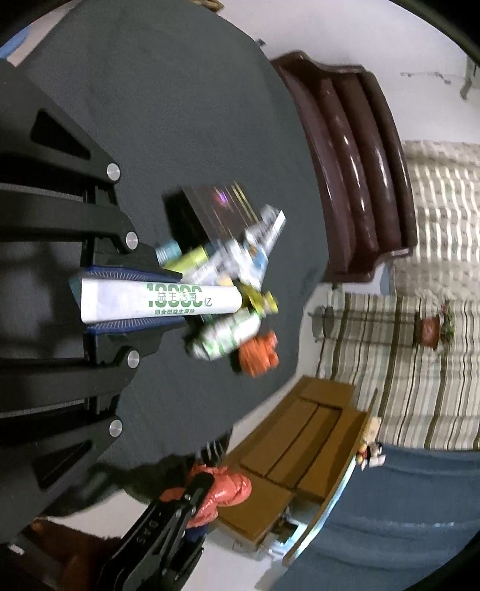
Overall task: Collect trash
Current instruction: 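Carry the red bag over the bin and open the right gripper to drop it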
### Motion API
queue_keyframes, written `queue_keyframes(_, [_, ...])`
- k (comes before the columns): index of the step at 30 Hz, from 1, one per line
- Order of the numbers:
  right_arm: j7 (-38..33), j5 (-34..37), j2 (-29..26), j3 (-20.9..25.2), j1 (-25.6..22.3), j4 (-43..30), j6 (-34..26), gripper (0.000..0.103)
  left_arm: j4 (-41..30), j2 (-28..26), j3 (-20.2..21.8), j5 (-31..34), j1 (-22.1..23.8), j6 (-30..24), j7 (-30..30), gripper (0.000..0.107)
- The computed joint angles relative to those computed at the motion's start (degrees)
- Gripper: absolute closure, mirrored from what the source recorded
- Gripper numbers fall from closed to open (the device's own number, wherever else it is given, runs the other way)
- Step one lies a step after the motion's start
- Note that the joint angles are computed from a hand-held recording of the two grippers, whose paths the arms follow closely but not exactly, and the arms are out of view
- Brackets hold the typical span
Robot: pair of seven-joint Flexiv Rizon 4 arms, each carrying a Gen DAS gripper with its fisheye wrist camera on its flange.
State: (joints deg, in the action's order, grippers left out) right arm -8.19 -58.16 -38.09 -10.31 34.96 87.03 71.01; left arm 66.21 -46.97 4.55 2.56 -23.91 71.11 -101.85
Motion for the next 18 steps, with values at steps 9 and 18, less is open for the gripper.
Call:
queue_keyframes(9, [5.1,-3.9,2.7,-1.0,-3.0,3.8,-2.3,0.062,-15.4,-8.8,-3.7,-2.1,-1.8,-5.5,6.0,0.087])
queue_keyframes(18, [6.8,-5.3,2.8,0.2,-6.0,4.9,-2.1,0.062,-33.0,-18.4,-3.3,-3.0,-4.6,-13.8,8.3,0.087])
